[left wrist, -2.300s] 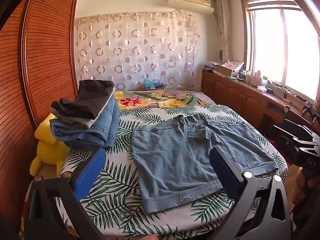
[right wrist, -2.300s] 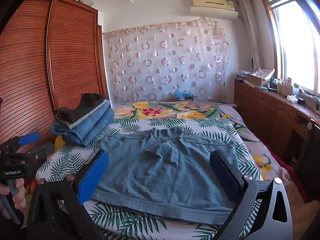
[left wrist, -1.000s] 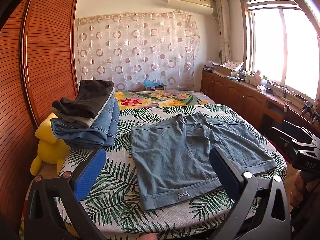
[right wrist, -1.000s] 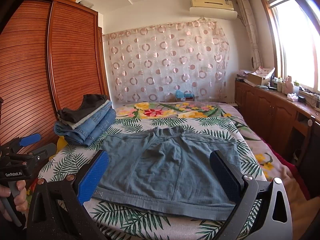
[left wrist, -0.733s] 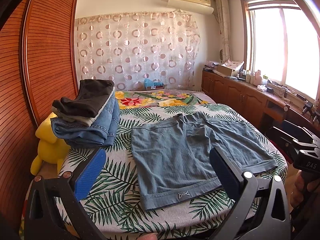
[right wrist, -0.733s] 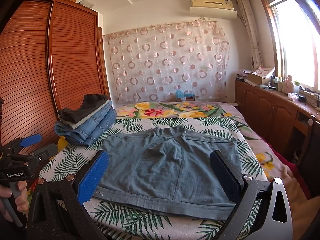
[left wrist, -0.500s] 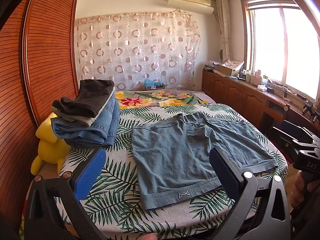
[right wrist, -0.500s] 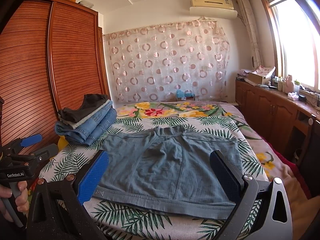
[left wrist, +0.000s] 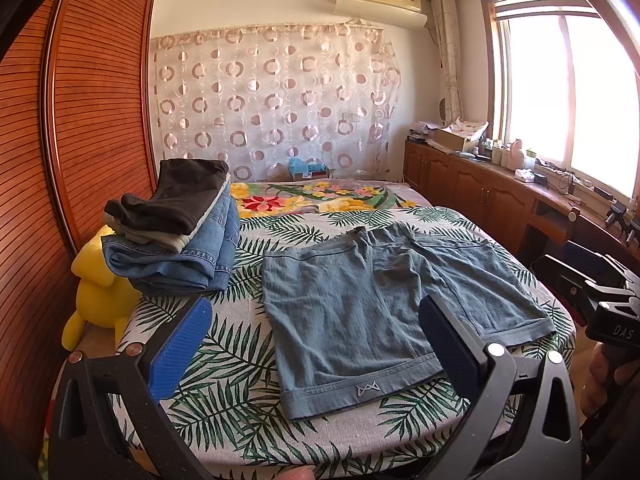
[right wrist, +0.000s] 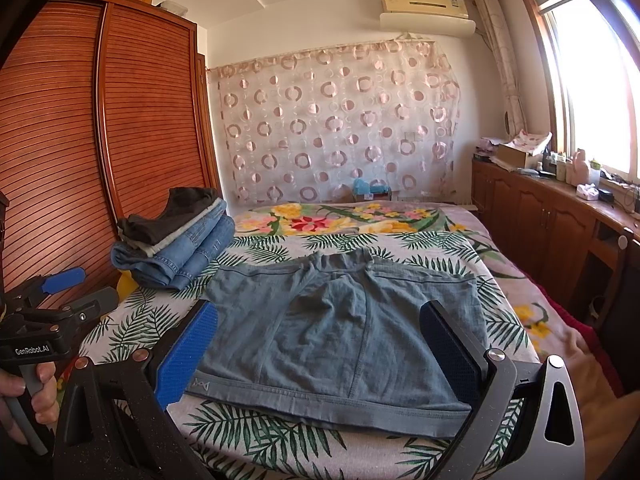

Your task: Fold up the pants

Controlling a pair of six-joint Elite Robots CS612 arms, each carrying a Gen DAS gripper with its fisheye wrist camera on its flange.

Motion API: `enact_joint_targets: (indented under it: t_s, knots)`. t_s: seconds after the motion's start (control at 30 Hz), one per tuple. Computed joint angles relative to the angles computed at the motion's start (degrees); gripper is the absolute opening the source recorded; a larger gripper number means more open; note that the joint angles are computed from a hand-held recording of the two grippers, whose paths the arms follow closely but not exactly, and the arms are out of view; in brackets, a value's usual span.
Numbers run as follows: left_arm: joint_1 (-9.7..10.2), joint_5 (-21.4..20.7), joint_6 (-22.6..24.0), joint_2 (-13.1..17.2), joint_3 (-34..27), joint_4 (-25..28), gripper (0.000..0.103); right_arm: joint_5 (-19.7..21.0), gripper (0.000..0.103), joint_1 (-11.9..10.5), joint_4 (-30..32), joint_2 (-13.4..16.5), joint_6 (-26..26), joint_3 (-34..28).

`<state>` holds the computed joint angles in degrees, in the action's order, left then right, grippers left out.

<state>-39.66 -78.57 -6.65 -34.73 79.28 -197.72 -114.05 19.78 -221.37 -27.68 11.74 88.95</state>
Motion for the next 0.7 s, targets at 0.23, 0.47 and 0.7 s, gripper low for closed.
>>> enact_joint_targets:
  t_s: [0.23,0.47,0.7]
  knots:
    - [-0.01,0.0,0.0,0.0,0.0,0.1,0.103,0.1,0.101,0.0,0.0,0.0,0.1,0.1]
    - [-0.01,0.0,0.0,0.0,0.0,0.0,0.103,0.1,0.101,0.0,-0.1,0.0,0.0,0.1]
    - [-0.07,0.0,0.0,-0.2,0.5,-0.1,0.103,0.1,0.101,-0.1,0.0,0.0,0.0,0.0]
